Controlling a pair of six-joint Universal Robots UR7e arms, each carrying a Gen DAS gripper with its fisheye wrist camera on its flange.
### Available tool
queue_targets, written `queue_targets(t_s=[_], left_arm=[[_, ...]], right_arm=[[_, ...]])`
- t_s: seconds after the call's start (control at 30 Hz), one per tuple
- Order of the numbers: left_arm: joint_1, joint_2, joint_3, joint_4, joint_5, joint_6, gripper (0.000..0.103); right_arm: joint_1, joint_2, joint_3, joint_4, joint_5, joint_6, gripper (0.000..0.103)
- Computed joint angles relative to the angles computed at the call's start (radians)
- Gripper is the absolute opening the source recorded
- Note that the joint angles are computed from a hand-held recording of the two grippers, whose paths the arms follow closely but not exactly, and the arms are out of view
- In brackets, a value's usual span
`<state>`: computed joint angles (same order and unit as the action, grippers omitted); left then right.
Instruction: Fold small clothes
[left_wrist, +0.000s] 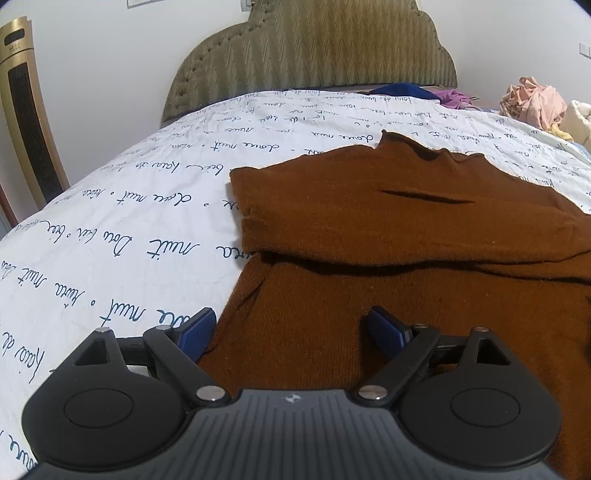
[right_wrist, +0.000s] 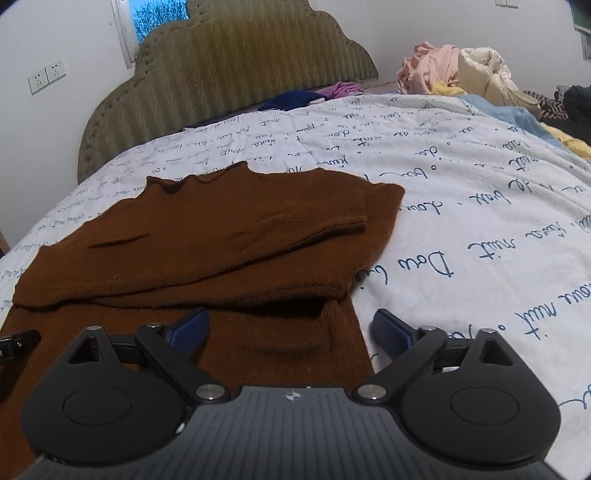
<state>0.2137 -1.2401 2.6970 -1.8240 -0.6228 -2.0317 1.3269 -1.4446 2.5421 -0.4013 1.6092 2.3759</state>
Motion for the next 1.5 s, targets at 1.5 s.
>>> queue_targets(t_s=[1.5], left_arm=[[-0.014,0.046,0.005,-0.004,0.003,-0.044,0.097]], right_arm=[[0.033,0.043,0.004,-0.059,0.07,-0.055,0.103]])
